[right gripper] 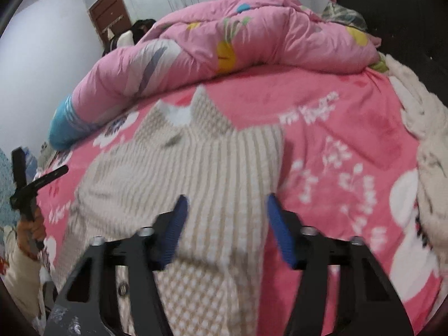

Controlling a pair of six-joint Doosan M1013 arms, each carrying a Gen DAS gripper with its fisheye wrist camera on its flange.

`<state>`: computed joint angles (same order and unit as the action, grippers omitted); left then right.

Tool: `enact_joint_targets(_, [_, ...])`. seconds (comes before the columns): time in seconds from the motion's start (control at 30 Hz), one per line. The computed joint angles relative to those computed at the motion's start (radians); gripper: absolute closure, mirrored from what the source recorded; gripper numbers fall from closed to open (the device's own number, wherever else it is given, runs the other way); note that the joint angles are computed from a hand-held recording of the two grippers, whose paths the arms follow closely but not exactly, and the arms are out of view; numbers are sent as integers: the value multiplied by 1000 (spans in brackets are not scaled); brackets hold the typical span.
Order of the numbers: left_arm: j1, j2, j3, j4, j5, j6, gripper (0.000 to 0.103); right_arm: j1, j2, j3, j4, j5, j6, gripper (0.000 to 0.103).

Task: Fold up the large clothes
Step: 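Grasp the cardigan body below the collar with the left tool and pull, then open the left tool and release the cardigan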

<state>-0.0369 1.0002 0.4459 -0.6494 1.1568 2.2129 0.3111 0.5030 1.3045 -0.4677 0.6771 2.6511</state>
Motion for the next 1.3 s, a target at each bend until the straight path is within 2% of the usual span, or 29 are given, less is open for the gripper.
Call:
enact_joint_targets(0.07, [-22,29,-54,20,58,-5,85,-22,37,-45,86,-22,-70,68])
enact_joint_targets(0.1, [-37,60,-109,58,114,-26,84,-30,51,-58,127,-27,-99,74])
enact_joint_targets(0.13, [-53,73,-122,119,129,-42,84,-38,75,-80,168,-15,-134,74])
enact_joint_targets(0.2, [-76,80,-106,235,101,-77,83,-48,120,-113,231,44,-190,75])
enact_joint_targets(0.23, [-73,102,-131,238,124,-103,82,-58,146,-116,300,56,-234,75])
enact_joint_targets(0.3, [-56,104,-119,162,121,-97,82,-65,138,-92,328,15,-264,75])
enact_joint_targets(0.4, [-46,108,-127,137,134,-76,82,-64,126,-123,310,70,-244,75])
enact_joint_targets(0.47, [-43,114,-137,129,142,-66,82,-58,113,-128,218,56,-197,72])
enact_joint_targets(0.5, [-43,108,-121,125,134,-59,82,-57,117,-142,151,75,-145,71])
enact_joint_targets(0.57, [-42,109,-121,121,128,-58,82,-65,145,-178,130,150,-105,71])
enact_joint_targets(0.6, [-43,106,-112,117,120,-58,82,-76,187,-223,159,242,-130,71])
enact_joint_targets(0.63, [-42,107,-114,113,121,-60,82,-85,215,-246,210,282,-172,71])
enact_joint_targets(0.67, [-41,110,-119,104,126,-63,82,-85,219,-241,208,272,-165,71])
enact_joint_targets(0.73, [-38,124,-148,94,144,-76,82,-72,218,-262,163,311,-137,71])
enact_joint_targets(0.8, [-33,109,-128,82,133,-66,82,-37,215,-300,66,389,-107,69])
enact_joint_targets(0.87, [-27,74,-70,52,100,-10,82,4,186,-282,-3,341,-104,64])
enact_joint_targets(0.93, [-21,56,-44,-10,123,63,80,27,168,-264,30,259,-158,54])
enact_joint_targets(0.97, [-22,54,-43,-19,140,78,79,36,170,-263,78,222,-205,53])
enact_joint_targets(1.0, [-23,57,-47,-25,169,85,74,44,187,-278,130,215,-250,50])
enact_joint_targets(1.03, [-28,70,-67,-13,211,73,67,43,202,-293,170,233,-287,49])
enact_joint_targets(1.07, [-35,73,-66,26,225,58,66,50,245,-331,189,304,-312,48])
enact_joint_targets(1.13, [-42,40,14,62,165,88,66,70,268,-341,100,328,-305,47])
enact_joint_targets(1.23, [-44,-19,95,97,96,79,66,80,255,-372,104,400,-232,46])
enact_joint_targets(1.3, [-37,-75,176,80,39,127,61,98,217,-334,76,363,-198,41])
